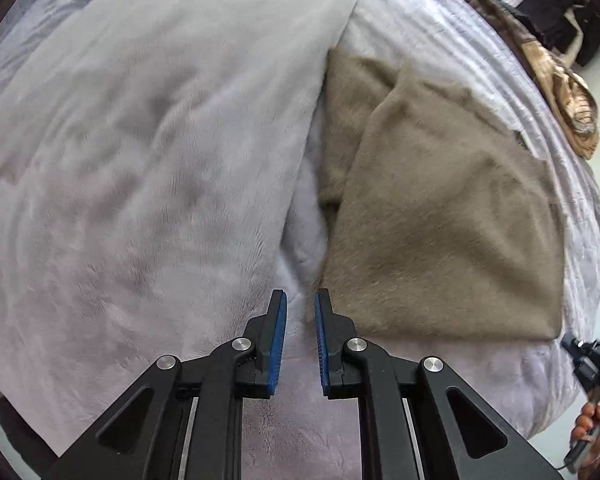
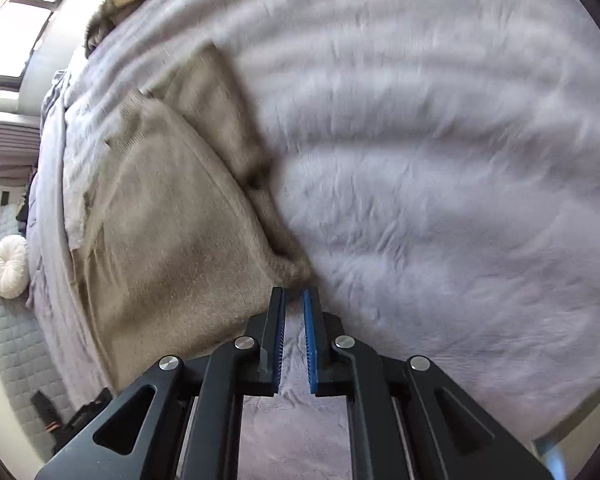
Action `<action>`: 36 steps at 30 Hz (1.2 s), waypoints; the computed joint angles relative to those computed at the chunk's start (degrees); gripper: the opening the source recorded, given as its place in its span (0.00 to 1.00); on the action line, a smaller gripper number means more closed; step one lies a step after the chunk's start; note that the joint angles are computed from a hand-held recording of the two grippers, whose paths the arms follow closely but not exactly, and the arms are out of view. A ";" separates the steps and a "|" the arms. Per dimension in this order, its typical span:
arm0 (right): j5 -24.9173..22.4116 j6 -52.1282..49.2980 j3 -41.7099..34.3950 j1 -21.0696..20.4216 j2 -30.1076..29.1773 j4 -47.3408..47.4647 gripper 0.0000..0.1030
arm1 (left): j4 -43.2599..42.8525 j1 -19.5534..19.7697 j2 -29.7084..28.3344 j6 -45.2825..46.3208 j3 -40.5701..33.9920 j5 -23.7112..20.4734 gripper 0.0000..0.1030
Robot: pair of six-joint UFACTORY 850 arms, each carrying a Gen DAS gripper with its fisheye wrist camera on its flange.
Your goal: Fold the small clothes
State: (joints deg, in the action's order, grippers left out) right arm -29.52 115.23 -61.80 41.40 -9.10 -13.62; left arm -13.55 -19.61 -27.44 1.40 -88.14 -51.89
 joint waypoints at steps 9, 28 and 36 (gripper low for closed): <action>-5.55 -25.73 -12.68 -6.35 -8.30 1.07 0.30 | -0.34 -4.06 -6.34 0.60 -7.72 -0.53 0.14; -14.99 -34.60 -17.92 -10.28 -14.05 4.31 0.09 | 5.29 -5.11 -9.24 -2.46 -11.70 0.29 0.14; -7.41 -31.70 -16.01 -5.06 -11.47 3.98 0.09 | 6.58 -6.40 -16.75 -3.53 -19.04 -1.22 0.14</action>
State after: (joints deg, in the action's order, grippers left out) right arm -36.92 83.53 -77.81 36.35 -20.56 -9.64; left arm -6.97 -26.01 -44.19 -2.14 -107.17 -53.10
